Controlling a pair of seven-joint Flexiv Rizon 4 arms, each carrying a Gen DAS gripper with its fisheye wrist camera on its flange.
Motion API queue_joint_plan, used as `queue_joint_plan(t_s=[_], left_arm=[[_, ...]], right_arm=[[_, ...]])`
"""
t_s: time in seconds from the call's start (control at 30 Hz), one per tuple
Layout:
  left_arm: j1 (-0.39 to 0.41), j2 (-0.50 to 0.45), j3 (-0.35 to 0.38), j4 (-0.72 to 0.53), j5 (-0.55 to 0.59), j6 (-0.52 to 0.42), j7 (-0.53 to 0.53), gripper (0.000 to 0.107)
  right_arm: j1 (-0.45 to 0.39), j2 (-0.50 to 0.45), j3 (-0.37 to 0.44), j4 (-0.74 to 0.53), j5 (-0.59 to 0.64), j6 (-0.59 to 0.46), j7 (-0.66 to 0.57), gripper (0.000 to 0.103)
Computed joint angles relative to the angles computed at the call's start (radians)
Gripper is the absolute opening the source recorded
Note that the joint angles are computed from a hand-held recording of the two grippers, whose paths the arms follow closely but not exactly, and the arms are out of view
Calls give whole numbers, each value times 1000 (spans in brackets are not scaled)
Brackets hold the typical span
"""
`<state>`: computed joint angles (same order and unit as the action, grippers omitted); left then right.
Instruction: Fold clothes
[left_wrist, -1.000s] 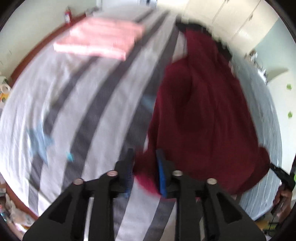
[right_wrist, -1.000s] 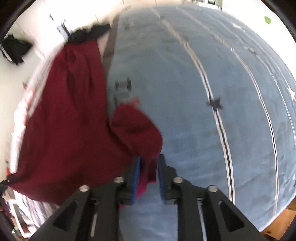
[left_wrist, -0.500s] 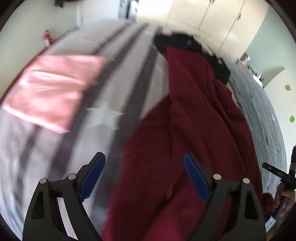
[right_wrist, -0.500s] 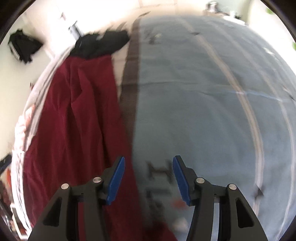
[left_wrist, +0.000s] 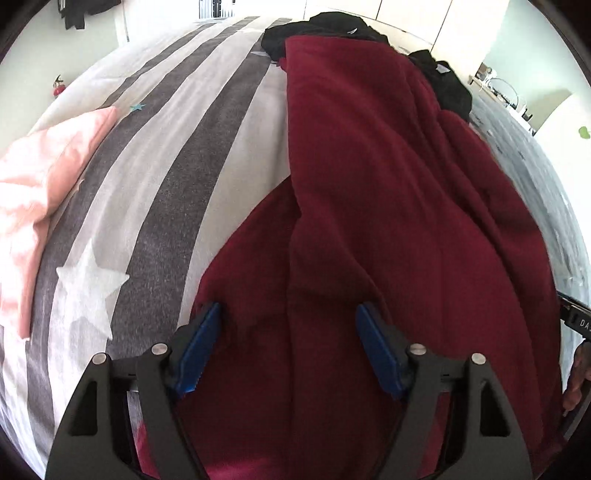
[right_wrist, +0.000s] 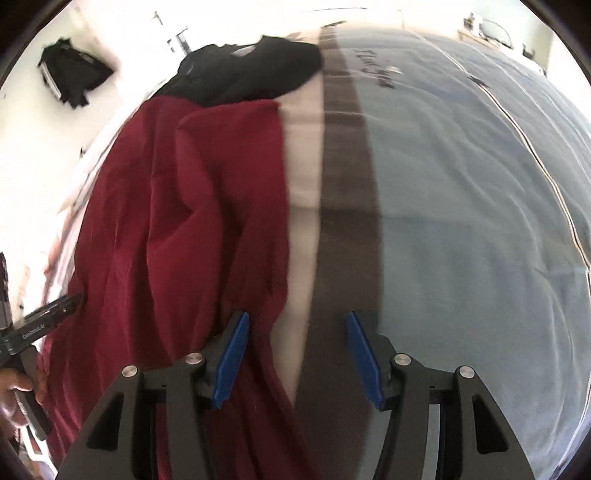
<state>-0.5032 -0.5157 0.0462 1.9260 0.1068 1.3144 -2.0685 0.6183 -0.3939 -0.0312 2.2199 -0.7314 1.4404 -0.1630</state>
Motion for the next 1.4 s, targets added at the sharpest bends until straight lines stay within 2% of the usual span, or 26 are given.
queue_joint_plan(t_s=[0.1, 0.13, 0.17, 0.2, 0.23, 0.27, 0.33, 0.37, 0.47, 0.5, 0.57, 0.6, 0.67, 0.77, 0.8, 0.83, 0.93, 1.0, 1.03, 1.1, 1.13, 1.17, 1.23, 1.3, 1.33, 1.4], left_arm=[[-13, -17, 14, -26, 8, -5, -16, 76], [-15, -20, 16, -32, 16, -4, -12, 66], [-3, -20, 2, -32, 12, 7, 2, 36], [12, -20, -15, -31, 2, 20, 19, 23], [18, -19, -20, -31, -12, 15, 22, 11], [49, -11, -53, -17, -53, 24, 29, 7], [53, 10, -52, -8, -75, 58, 24, 6], [51, 20, -47, -6, -81, 74, 19, 6], [10, 42, -3, -57, -45, 77, 24, 6], [-1, 47, 10, -88, -32, 68, 25, 6], [-9, 50, 23, -179, -22, 49, 20, 6], [-8, 47, 26, -241, -25, 25, 15, 6], [-2, 37, 28, -370, -27, -29, 6, 6], [35, 19, -2, -593, 14, -109, -3, 6], [18, 0, 25, -674, -25, -120, 35, 6], [21, -6, 22, -756, 1, -145, 30, 6], [39, 22, -13, -859, 9, -170, 71, 6], [36, 77, -14, -793, -48, -150, 130, 6], [55, 123, -48, -711, -86, -120, 181, 6], [39, 209, -44, -548, -49, -95, 155, 2], [-10, 245, 4, -467, -69, -77, 172, 0], [-80, 278, 81, -386, -51, -56, 130, 0], [-219, 336, 223, -223, 4, -12, 18, 0], [-359, 387, 347, -60, 111, 12, -151, 0], [-429, 417, 400, 22, 170, -1, -242, 0], [-501, 452, 445, 185, 164, 1, -285, 0]], right_arm=[[3, -26, -12, -17, -5, 30, -6, 51], [8, -33, -23, -21, -7, 45, -8, 45], [-9, -49, -14, -26, -1, 92, -27, 18], [-44, -68, 28, -40, 41, 123, -73, 5], [-51, -75, 43, -50, 76, 119, -89, 5], [-30, -76, 30, -51, 125, 124, -112, 5], [88, -55, -92, -18, 205, 163, -110, 5], [143, -31, -174, 9, 165, 179, -53, 5], [229, 57, -418, 71, -205, 219, 272, 5], [278, 88, -500, 83, -241, 220, 298, 5], [398, 117, -630, 85, -132, 203, 188, 5], [423, 120, -646, 59, -20, 170, 79, 5], [460, 158, -695, -3, 9, 92, 22, 5], [444, 251, -732, -106, -132, -12, 53, 4], [439, 286, -742, -153, -194, -45, 65, 4], [430, 312, -744, -211, -239, -76, 63, 5], [408, 356, -713, -332, -335, -133, 67, 5], [394, 382, -683, -389, -386, -165, 65, 5], [382, 416, -655, -375, -440, -184, 90, 5], [364, 487, -586, -313, -499, -252, 106, 5], [356, 535, -539, -252, -517, -297, 116, 5], [346, 570, -495, -183, -521, -336, 136, 5], [325, 609, -417, -53, -520, -385, 207, 5], [302, 656, -340, 98, -511, -400, 316, 5], [301, 666, -300, 161, -485, -416, 359, 3], [313, 680, -220, 291, -410, -423, 459, 0]])
